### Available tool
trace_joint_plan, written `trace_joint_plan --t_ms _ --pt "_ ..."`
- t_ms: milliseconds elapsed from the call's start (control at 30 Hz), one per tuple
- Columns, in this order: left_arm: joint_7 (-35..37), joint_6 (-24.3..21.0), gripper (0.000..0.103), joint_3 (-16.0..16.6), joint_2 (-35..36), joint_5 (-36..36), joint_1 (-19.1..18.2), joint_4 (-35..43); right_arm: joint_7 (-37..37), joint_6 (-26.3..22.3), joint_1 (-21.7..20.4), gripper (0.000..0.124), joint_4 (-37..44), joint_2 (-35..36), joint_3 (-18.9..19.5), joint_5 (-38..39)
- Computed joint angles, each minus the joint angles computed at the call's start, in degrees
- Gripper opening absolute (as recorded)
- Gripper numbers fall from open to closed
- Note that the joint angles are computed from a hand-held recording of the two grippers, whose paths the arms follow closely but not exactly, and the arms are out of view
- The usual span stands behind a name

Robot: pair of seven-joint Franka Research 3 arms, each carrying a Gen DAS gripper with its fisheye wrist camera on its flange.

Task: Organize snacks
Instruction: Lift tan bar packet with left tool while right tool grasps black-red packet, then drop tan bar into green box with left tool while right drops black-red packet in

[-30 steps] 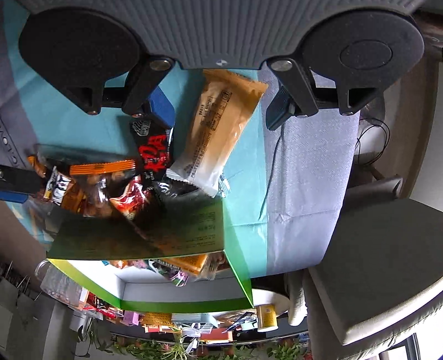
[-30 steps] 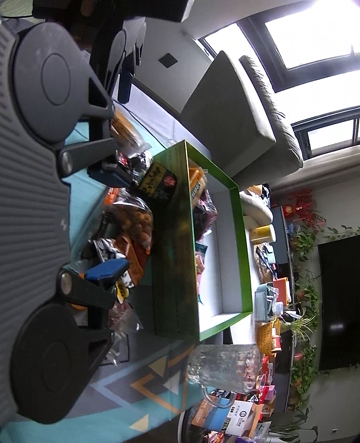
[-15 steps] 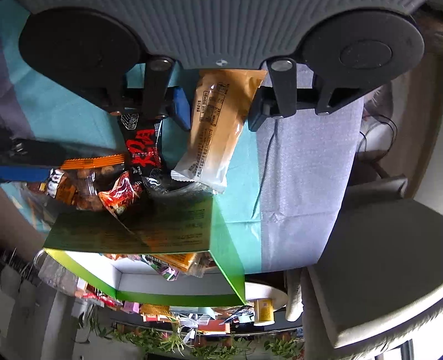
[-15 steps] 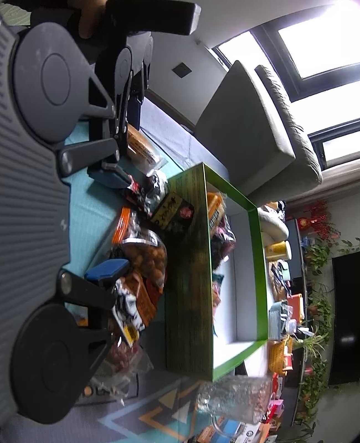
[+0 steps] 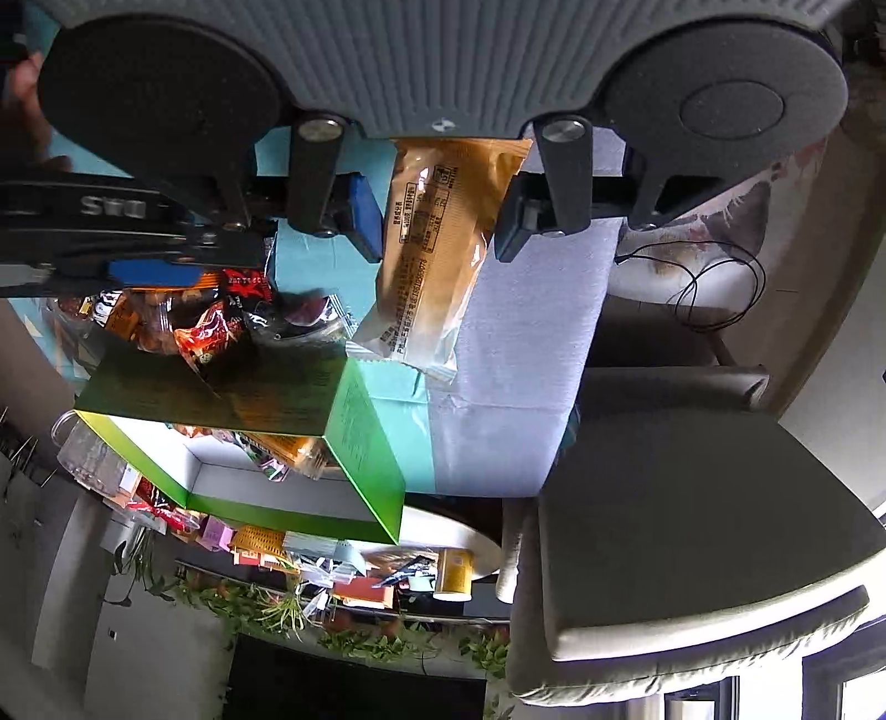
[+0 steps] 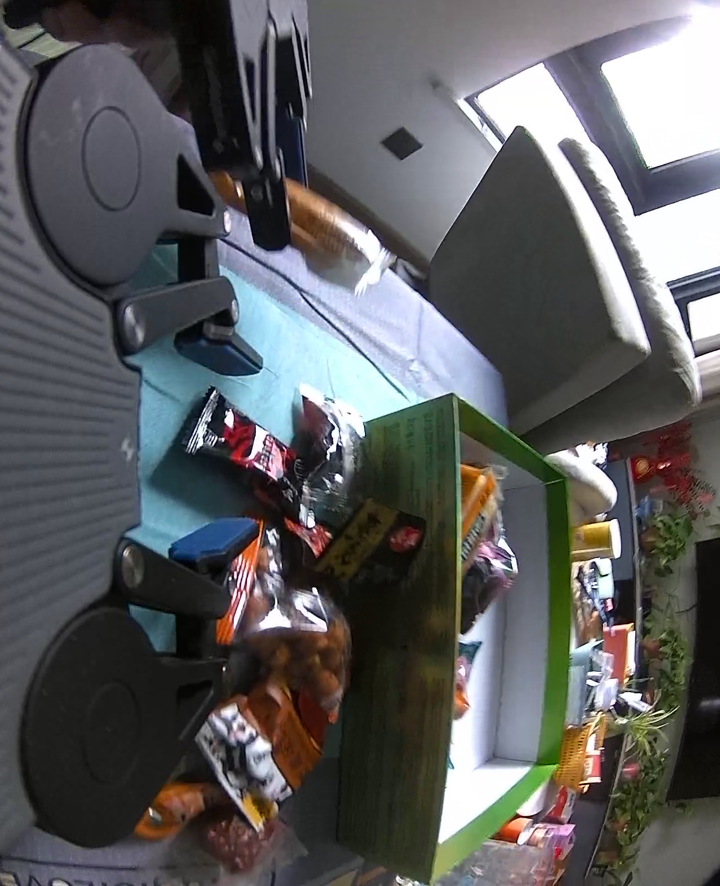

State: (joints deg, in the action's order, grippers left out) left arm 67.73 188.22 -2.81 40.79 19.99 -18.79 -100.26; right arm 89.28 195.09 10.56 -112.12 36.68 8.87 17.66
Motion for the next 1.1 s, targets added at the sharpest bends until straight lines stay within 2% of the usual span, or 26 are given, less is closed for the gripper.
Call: trace_joint_plan --t_ms 33,100,167,233,333,433,467,500,533,567,733,967,1100 --pt "0.19 0.41 0.041 -0.86 0.05 0.16 0.87 -0.18 0.22 -0.83 1.46 0.044 0.77 0.26 -1.31 0.85" --pt "0.54 0.38 0.041 -2.92 0.29 0.39 2.82 -0.31 0.58 -2.13 7.73 0.044 2.29 0.88 -7.40 4.01" --pt "0.61 0.21 0.041 -3.50 0.53 0.32 3.41 -0.28 1.16 -3.68 13.67 0.044 3.83 1.85 -13.42 6.91" --pt "0.56 0.26 0.041 -3.67 0.67 0.19 3.55 -0.27 1.68 -4.56 15.78 0.044 5.02 2.64 -15.58 7.91" --pt "0.58 0.29 0.041 -4.48 0.74 0.15 4.28 -0.27 2.98 -5.74 22.84 0.044 6.64 4.72 -23.01 9.45" --pt "0.25 0.98 0.041 -3.89 0.18 -0.11 3.85 -1.10 2.83 -5.23 24.36 0.043 7.02 5.80 -24.73 8.90" --pt "0.19 1.18 0.041 -3.76 0.00 -0.16 3.78 -1.30 1.98 -4.58 22.34 0.037 6.57 5.27 -22.68 7.71" --pt "0.05 1.42 0.041 -3.31 -0.26 -0.31 3.37 -1.57 1.76 -3.64 18.33 0.029 5.66 4.23 -18.63 5.09" --pt "-0.08 1.64 0.041 -2.75 -0.49 -0.48 2.86 -1.78 -0.42 -2.93 14.55 0.027 4.75 3.25 -14.50 4.89" --pt "-0.24 1.83 0.041 -2.10 -0.67 -0.70 2.20 -1.95 -1.35 -2.42 12.17 0.026 3.65 2.38 -12.01 4.02" --pt "-0.29 2.68 0.041 -1.07 -1.77 -1.06 0.57 -2.76 -3.30 2.01 3.90 0.026 -2.37 -1.31 -3.50 1.14" --pt "-0.09 3.46 0.041 1.84 -3.10 -2.46 -3.93 -2.90 -0.72 9.34 -2.47 0.026 -8.97 -5.12 1.74 -3.68" --pt "0.49 3.58 0.041 3.95 -3.56 -3.18 -7.07 -2.56 2.85 13.76 -4.31 0.026 -12.08 -6.64 1.99 -6.50"
